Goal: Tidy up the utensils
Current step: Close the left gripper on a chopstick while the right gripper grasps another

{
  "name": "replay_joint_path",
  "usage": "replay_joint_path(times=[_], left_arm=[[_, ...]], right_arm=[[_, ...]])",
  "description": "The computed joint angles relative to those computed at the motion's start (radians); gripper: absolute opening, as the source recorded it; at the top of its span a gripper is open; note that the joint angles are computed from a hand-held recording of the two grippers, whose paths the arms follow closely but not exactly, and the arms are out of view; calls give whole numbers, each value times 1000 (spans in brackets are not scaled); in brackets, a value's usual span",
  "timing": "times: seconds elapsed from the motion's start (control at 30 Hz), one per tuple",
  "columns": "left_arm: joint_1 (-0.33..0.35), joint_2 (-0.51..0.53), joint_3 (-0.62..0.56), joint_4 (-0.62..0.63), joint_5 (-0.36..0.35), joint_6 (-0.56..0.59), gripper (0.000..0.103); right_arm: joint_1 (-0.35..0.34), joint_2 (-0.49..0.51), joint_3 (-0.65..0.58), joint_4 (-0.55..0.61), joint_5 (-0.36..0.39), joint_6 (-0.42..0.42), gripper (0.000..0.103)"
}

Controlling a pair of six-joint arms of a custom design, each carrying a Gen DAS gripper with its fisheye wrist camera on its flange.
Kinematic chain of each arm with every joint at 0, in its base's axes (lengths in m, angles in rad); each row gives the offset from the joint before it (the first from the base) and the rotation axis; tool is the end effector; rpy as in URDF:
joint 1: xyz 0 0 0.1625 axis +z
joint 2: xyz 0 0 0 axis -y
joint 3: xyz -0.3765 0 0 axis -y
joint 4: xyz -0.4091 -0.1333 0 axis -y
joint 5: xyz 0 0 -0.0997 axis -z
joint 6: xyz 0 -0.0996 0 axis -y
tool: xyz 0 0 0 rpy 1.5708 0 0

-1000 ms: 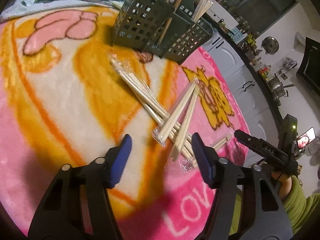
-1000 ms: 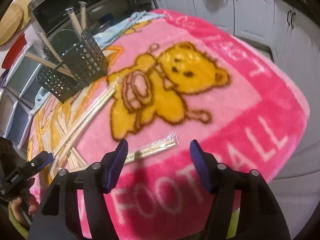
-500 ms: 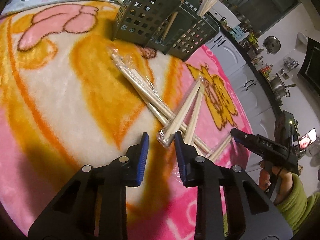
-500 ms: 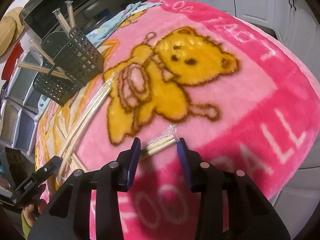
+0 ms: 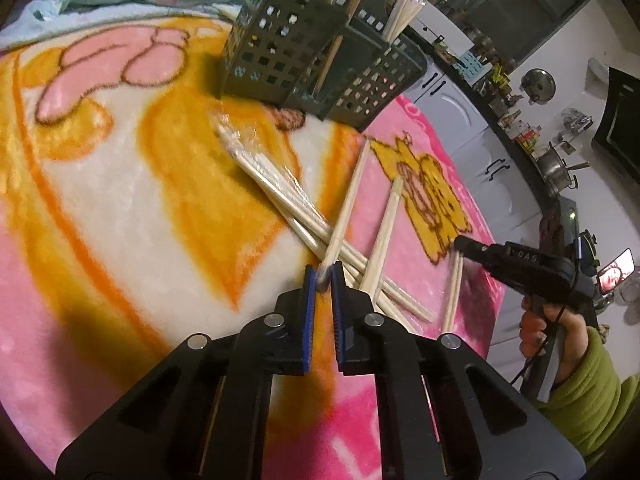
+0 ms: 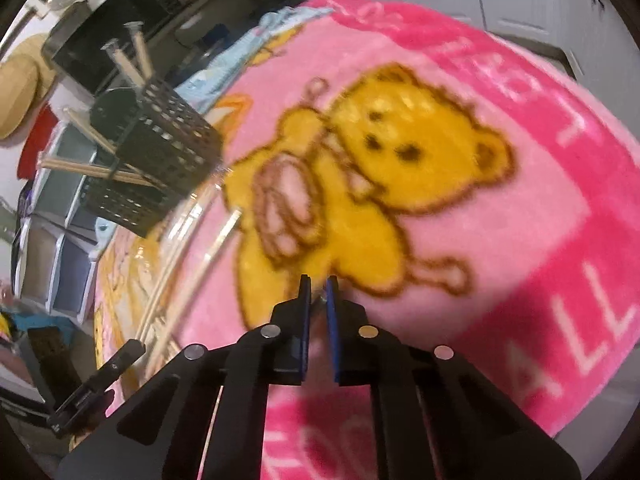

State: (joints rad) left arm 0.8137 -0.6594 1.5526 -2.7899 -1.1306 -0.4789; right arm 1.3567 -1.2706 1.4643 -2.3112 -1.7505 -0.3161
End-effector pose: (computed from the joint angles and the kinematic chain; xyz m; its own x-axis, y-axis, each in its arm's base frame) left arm -0.3375 -0.6130 0.0210 -0.9666 0.1461 -0.2107 0.2313 0.8517 -0.4702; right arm -0.0250 -0.6586 0.4115 -0.9515 0.0255 0.3067 -0.1202 0.8866 -0.4467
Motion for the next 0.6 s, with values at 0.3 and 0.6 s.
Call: replay_joint_path(times=[0.3,0.6], left_arm=[[-22,-30,5,-35,51,41,4],[-60,-30,-50,-57,102,129,3]], right_arm=[[60,0,-30,-70,71,-119,5],[110,0,-62,-115,127,-219,4]])
